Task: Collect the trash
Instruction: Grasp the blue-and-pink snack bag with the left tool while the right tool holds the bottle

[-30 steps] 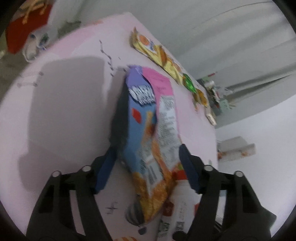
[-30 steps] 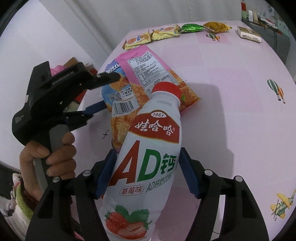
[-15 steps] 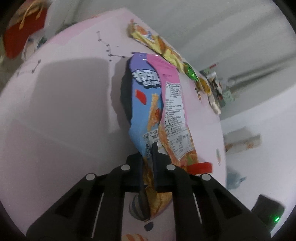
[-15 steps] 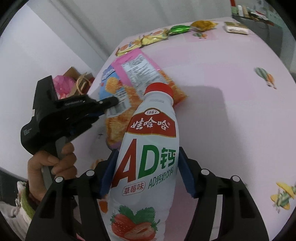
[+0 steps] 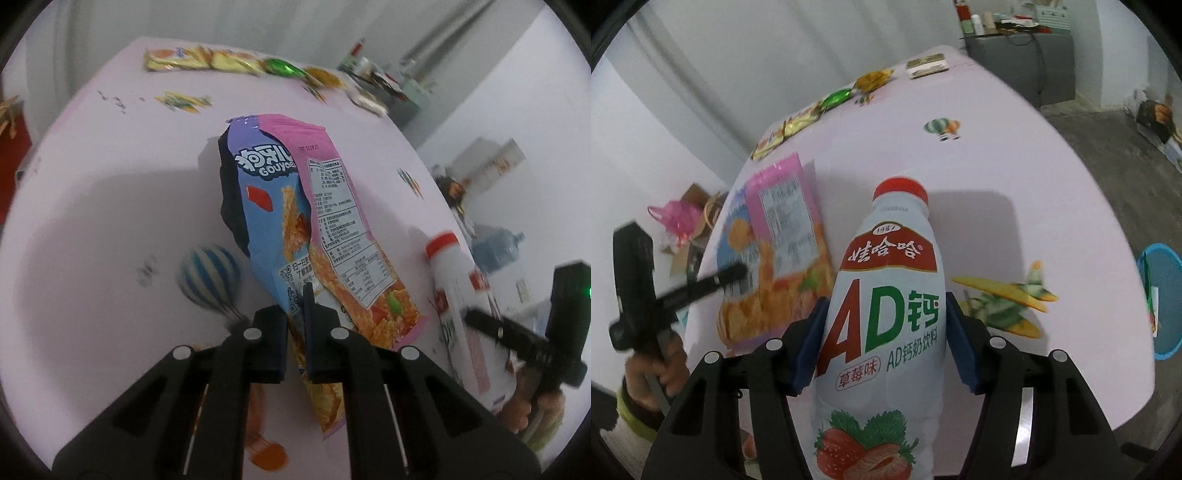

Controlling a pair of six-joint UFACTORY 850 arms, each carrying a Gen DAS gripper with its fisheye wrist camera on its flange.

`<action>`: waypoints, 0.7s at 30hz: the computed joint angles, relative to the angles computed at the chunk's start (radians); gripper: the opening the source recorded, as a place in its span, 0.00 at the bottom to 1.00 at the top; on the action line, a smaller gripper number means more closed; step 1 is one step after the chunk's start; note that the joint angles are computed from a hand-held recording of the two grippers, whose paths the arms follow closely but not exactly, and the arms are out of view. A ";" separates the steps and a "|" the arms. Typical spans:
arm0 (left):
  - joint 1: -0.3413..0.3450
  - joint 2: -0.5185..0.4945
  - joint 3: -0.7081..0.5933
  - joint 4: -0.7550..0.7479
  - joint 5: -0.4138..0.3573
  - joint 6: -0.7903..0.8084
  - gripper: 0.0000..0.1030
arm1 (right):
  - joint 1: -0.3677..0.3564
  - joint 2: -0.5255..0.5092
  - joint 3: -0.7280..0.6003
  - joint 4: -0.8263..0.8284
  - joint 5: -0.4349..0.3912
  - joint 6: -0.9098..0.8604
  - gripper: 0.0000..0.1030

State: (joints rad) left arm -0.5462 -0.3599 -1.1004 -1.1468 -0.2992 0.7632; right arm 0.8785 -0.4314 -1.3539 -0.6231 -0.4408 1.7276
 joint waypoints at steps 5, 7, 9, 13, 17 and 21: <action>-0.037 0.001 0.001 0.057 0.014 -0.038 0.05 | 0.009 0.028 0.005 -0.122 -0.023 0.089 0.57; -0.044 0.004 0.002 0.065 0.011 -0.044 0.05 | 0.014 0.039 0.012 -0.176 -0.017 0.135 0.57; -0.047 0.002 -0.003 0.047 -0.005 -0.027 0.05 | 0.020 0.039 0.005 -0.205 -0.017 0.141 0.57; -0.045 0.009 0.000 -0.035 -0.044 0.029 0.05 | 0.015 -0.005 -0.039 -0.127 -0.015 0.034 0.57; -0.034 0.003 -0.001 -0.175 -0.098 0.113 0.05 | 0.004 -0.049 -0.069 0.023 -0.005 -0.093 0.57; -0.029 -0.004 0.003 -0.270 -0.125 0.151 0.06 | 0.009 -0.062 -0.084 0.037 -0.013 -0.110 0.57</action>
State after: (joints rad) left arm -0.5752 -0.3639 -1.0977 -1.4171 -0.4241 0.9145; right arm 0.8871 -0.4938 -1.4379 -0.5860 -0.4540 1.6179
